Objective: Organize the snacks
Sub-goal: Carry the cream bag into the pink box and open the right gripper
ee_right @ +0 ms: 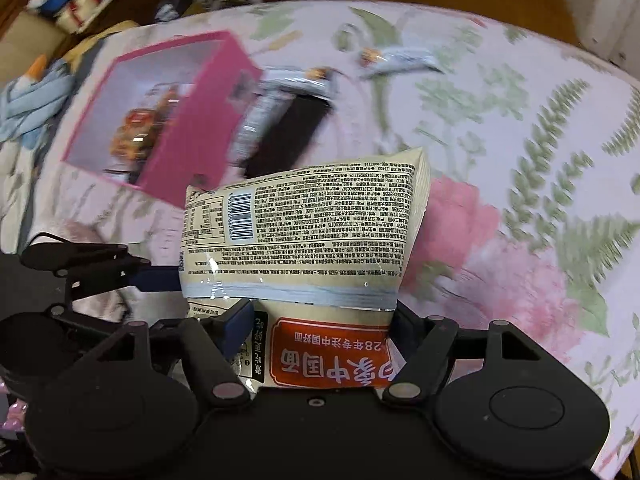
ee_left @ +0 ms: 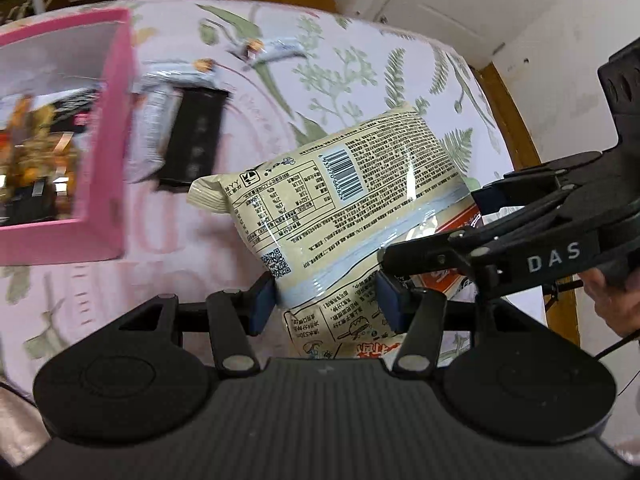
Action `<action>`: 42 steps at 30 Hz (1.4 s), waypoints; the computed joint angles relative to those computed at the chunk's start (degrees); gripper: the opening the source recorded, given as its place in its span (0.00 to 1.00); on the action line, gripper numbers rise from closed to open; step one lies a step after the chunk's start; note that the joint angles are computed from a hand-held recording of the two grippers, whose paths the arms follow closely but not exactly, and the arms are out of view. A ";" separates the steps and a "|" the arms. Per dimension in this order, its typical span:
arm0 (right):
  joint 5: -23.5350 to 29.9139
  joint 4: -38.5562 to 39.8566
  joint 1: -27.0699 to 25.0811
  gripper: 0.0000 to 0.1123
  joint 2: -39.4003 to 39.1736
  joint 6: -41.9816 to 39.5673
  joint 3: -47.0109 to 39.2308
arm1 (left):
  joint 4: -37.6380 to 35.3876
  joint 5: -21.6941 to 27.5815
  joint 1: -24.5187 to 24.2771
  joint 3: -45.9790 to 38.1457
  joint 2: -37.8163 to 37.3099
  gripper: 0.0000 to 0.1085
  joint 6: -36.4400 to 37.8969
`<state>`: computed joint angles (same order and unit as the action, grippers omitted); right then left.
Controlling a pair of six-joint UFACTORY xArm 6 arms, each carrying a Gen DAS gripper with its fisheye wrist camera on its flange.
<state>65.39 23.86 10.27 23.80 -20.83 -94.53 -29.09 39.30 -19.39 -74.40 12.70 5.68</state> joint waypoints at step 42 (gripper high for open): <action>0.01 7.59 14.87 0.56 34.69 3.38 -48.40 | 11.50 -9.77 20.84 -3.40 4.78 0.52 0.74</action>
